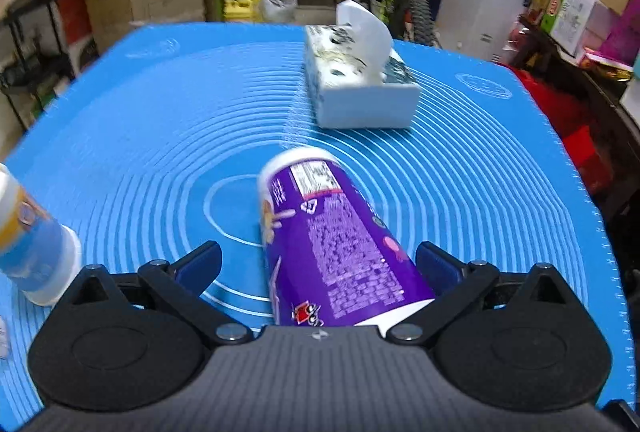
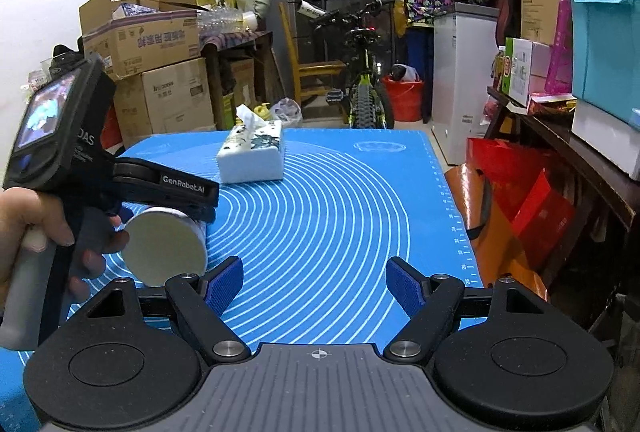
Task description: Flip cup upside down
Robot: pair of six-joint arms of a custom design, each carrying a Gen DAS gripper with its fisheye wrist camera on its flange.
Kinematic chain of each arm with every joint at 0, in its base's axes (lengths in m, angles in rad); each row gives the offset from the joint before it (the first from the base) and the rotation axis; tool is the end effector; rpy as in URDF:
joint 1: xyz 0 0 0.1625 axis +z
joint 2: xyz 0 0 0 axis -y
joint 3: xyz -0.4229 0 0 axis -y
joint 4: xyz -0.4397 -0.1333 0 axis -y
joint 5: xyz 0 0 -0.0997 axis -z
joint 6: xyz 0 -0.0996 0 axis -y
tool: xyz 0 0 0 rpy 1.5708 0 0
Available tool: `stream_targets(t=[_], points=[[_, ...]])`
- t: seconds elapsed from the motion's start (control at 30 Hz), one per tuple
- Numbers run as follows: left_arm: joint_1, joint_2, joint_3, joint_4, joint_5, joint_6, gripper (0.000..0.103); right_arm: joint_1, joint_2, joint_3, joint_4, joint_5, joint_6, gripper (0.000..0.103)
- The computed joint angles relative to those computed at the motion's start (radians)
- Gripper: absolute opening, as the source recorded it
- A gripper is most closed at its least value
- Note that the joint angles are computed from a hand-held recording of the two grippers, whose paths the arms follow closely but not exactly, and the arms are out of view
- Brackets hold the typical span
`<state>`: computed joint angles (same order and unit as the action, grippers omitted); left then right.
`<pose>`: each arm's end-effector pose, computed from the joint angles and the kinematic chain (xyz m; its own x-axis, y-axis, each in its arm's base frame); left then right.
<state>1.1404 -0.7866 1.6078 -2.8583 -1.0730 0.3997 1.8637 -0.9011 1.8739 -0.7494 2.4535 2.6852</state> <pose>-0.1388 -0.7359 0.1067 -0.6730 0.4739 -0.5678 0.6889 0.6810 -0.2482 0.2127 -0.5100 0.0194 -0.7128 0.3893 0.5834 -0.4212 0.4274 -0.7999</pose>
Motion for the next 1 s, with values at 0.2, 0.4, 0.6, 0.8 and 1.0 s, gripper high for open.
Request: stream_targets(t=[0.2,0.4,0.6,0.8,1.0], points=[[-0.004,-0.038,0.024,0.055,-0.047,0.000,0.081,-0.001,0.006,-0.001,0.005,-0.003,0.015,0.082],[-0.007,-0.053,0.037,0.045,-0.059,-0.002,0.077,0.012,0.004,0.006,-0.013,0.012,0.007,0.082],[-0.008,-0.092,0.068,0.055,-0.088,0.028,0.075,0.023,-0.002,0.017,-0.033,0.027,0.007,0.082],[-0.007,-0.159,0.129,0.063,-0.113,0.048,0.075,0.042,0.003,0.020,-0.040,0.039,0.000,0.082],[-0.003,-0.265,0.223,0.091,-0.151,0.076,0.075,0.067,-0.003,0.039,-0.067,0.056,-0.004,0.081]])
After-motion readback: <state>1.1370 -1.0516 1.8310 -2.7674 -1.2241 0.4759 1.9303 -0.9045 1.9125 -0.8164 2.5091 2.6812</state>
